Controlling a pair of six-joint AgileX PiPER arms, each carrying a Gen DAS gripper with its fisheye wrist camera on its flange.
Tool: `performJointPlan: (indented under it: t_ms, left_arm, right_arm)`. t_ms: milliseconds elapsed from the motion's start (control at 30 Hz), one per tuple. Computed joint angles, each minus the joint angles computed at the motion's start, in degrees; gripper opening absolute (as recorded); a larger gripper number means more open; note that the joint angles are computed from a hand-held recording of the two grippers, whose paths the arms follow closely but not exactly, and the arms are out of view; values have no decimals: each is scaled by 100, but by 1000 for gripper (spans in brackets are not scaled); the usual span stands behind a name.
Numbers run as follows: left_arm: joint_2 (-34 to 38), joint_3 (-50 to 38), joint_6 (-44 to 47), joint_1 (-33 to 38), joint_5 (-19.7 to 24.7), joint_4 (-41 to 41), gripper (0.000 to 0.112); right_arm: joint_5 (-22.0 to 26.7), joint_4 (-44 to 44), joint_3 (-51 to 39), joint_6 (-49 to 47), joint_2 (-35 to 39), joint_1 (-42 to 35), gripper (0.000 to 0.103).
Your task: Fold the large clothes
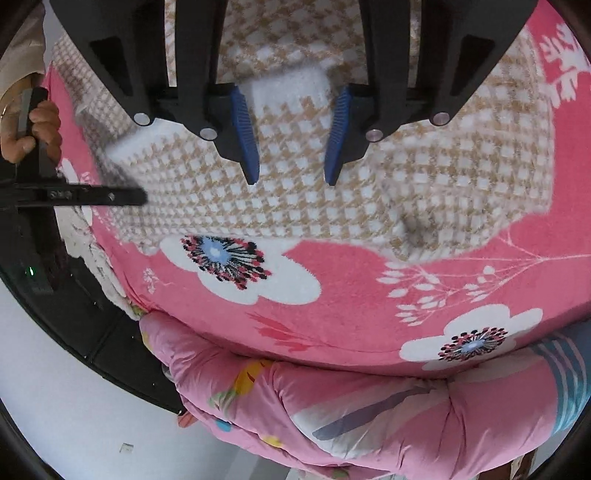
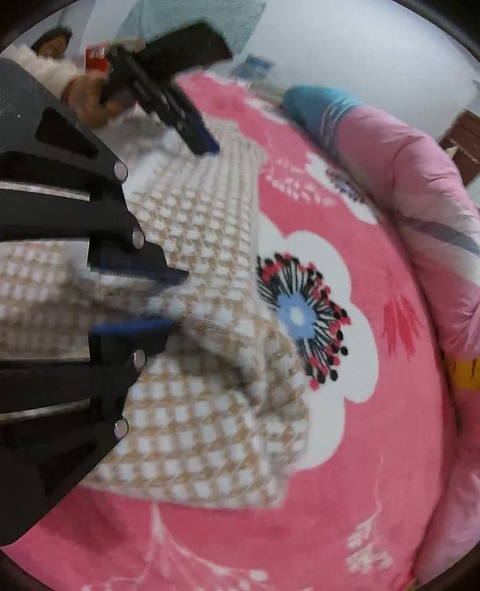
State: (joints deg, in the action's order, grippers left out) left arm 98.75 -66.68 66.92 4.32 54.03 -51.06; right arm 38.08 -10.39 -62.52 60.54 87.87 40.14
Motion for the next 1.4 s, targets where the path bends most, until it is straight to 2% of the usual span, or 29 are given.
performJointPlan:
  t_ms: [67,167,233,300,333,433,467,500,567,667,700,767,833,900,1000,1033,1067,1167,1200,1267,1300,1333,1367,1400]
  left_arm:
    - [-23,30,45,-39,-52,23,36]
    - [-83,160,124,-112,-175,-10,36]
    - [-165,285,229,-162,-322,-11,36]
    - [-212,331,306,-155,-337,7,36]
    - [-232,309,336,-118,-273,33,36]
    - [-374,216,439,58,-50,-15,36]
    - [-431,172,535,122,45,-123,36]
    - [-489,87,622,161,143,-288,36]
    - [-473,-115,429,39,164,-307,36]
    - [-224,-486,-357,-549,-25,250,36]
    - [-161,-520,-720,-792,-221,730,36]
    - [-102,-45,-761,-1146,-1029,1348,38]
    - [-434,478,29,-1023,-1404,1050,38]
    - [-748,920,886,-771,-1592,688,38]
    - [-894,811,961,-511,-1272,761,38]
    - [-964,732,965,-441,-1141,696,39]
    - [-1005,633,977,-388,-992,569,39]
    - [-1005,458,467,-575,-1000,668,41]
    - [-1005,457,113,-751,-1133,996,43]
    - [-822,726,-573,-1175,-1816,1895,45]
    - [-805,821,-663,-1204,-1906,2010,45]
    - [-880,900,-559,-1090,-1837,1895,45]
    - [-1007,978,-320,-821,-1615,1635,46]
    - [-1078,1005,-287,-646,-1482,1602,55]
  right_arm:
    - [263,-467,-136,305,-45,73,9]
    - [435,-513,-244,1,146,-33,11]
    - [547,-331,-218,-330,275,-90,18]
    - [795,-312,-147,-321,24,-60,30]
    - [978,-390,-155,-179,-109,-4,32]
    - [2348,-1601,-675,716,-190,736,43]
    - [2525,-1873,-796,800,-220,941,45]
    - [2473,-1916,-851,786,-248,993,45]
    - [1995,-1844,-974,664,-205,1018,45]
    - [1593,-1769,-1328,276,471,1126,49]
    - [1596,-1633,-1402,65,694,1120,54]
    - [1629,-1650,-1201,14,1092,1273,55]
    - [1334,-1993,-605,476,670,1490,55]
    - [1466,-1833,-342,549,253,1590,55]
    - [2206,-1569,-712,365,212,1691,55]
    - [2283,-1603,-837,434,161,1723,55]
    - [2144,-1740,-949,584,242,1743,55]
    - [2106,-2019,-1277,942,338,1787,56]
    - [2022,-1985,-1357,907,533,1763,56]
    - [2141,-1714,-1596,576,1169,1652,57]
    - [2040,-1736,-1461,595,1276,1661,58]
    - [1997,-1988,-1214,814,1173,1881,58]
    - [2184,-2042,-1196,852,1098,2037,58]
    - [2560,-1948,-1298,851,1019,2200,58]
